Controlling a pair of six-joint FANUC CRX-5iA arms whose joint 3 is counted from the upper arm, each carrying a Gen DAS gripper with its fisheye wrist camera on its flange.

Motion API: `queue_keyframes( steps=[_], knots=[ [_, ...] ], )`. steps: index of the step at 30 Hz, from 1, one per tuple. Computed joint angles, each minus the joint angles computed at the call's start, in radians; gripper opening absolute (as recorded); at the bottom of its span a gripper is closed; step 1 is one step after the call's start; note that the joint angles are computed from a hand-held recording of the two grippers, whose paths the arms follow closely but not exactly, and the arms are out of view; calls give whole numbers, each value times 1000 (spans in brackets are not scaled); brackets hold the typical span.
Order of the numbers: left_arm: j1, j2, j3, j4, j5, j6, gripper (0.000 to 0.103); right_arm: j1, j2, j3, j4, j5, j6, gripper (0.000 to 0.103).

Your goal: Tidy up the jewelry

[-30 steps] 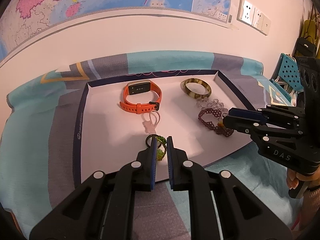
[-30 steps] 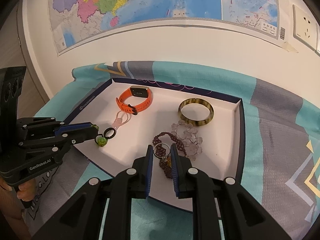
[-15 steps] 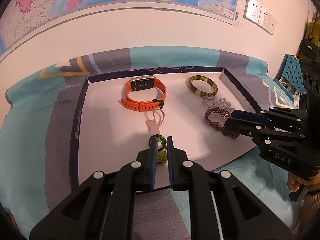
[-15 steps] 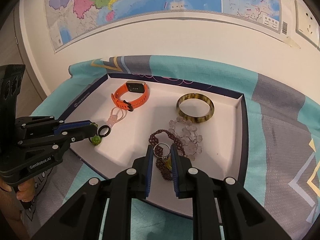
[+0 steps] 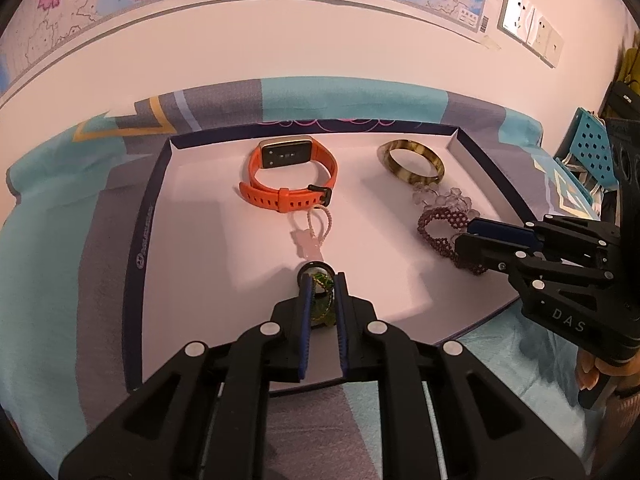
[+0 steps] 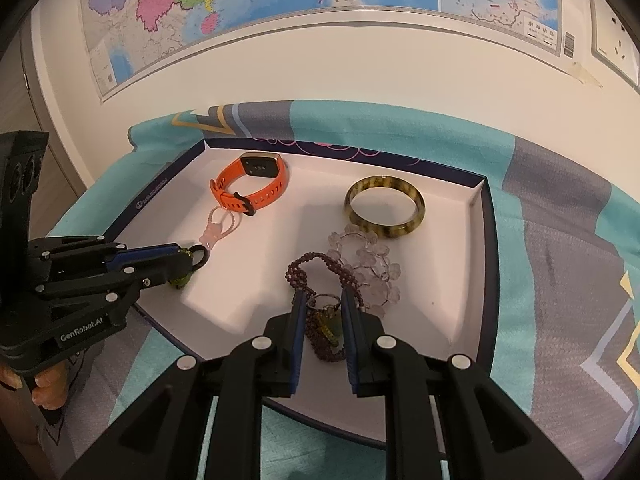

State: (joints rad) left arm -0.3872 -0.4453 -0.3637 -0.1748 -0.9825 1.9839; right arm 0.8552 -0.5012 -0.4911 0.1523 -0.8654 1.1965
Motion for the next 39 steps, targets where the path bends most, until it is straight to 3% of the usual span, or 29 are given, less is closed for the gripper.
queue_keyframes(
  steps=[9,20,23,26,32,35,37,39],
  knots=[
    [-15,-5,0,-13,-3,11,17,1,-9,-10,9,1,-22,21],
    [-105,-29,37,-139,-44,118,61,14,-63,-42,30,19,-64,39],
    [-116,-44,34,-151,-50,139,81,22,-82,-54,41,18,-82,44],
    [-123,-52,29,-157,-59,156,83,41,-106,-74,65,18,-110,46],
    [-179,-69,36,-223,-105,229,97,89,-146,-115,128,7,-182,51],
    [-217,-78,43,-267,-127,276,97,103,-173,-135,146,9,-218,53],
    [-239,-81,47,-285,-145,302,97,121,-189,-150,178,5,-255,61],
    [-244,-86,45,-284,-155,317,97,147,-208,-165,208,-3,-283,63]
  ],
)
